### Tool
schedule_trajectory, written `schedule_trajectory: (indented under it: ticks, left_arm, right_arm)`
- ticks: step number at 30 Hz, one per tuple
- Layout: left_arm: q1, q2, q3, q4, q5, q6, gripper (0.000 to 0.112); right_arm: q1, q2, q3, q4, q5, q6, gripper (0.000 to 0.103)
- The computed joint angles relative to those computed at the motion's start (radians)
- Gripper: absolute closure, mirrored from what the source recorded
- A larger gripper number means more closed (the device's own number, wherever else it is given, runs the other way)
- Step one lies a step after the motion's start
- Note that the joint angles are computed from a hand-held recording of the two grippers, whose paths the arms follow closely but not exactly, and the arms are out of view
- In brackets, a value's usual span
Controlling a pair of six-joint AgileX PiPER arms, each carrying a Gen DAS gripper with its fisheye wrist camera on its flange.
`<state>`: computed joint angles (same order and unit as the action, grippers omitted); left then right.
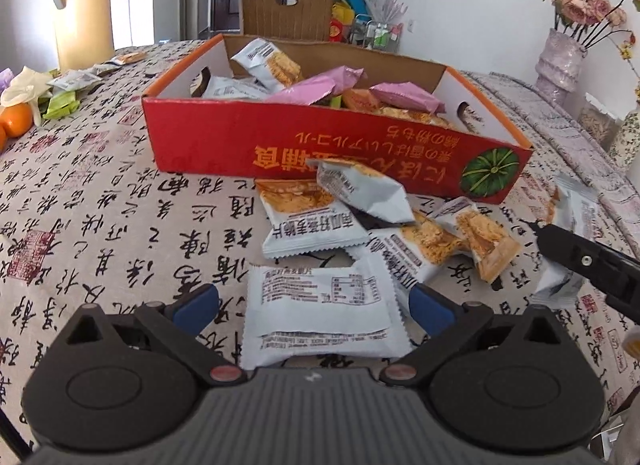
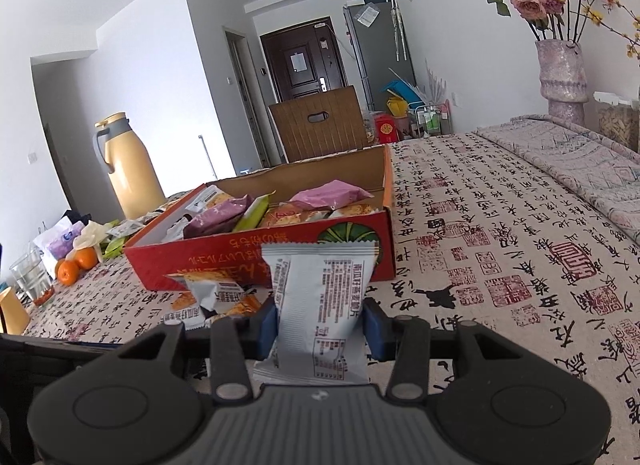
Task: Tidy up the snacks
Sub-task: 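Grasp a white biscuit packet with the right tool while the left tool grasps another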
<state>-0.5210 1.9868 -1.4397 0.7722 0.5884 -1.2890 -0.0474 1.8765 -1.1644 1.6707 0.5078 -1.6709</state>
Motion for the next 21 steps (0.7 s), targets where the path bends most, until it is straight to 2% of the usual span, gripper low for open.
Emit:
schedule_trajectory:
  ticks: [3, 11, 15, 19, 21]
  left_arm:
    - [0.001, 0.013, -0.019, -0.023, 0.028, 0.015, 0.009]
    - [-0.033, 0.046, -0.055, 0.027, 0.1, 0.007, 0.009]
    - [-0.042, 0.049, -0.054, 0.046, 0.111, -0.01, 0.01]
    - [-0.051, 0.04, -0.038, 0.083, 0.111, -0.042, 0.021]
    - [-0.056, 0.034, -0.027, 0.104, 0.108, -0.057, 0.031]
  right_arm:
    - [-0.002, 0.003, 0.0, 0.0, 0.003, 0.002, 0.059]
    - [-0.003, 0.006, 0.0, -0.01, 0.005, 0.011, 0.059]
    - [-0.001, 0.005, 0.002, -0.015, 0.005, 0.013, 0.059]
    - [-0.002, 0.001, 0.01, -0.009, 0.006, 0.002, 0.059]
    - [-0.002, -0.002, 0.014, -0.007, 0.008, -0.002, 0.059]
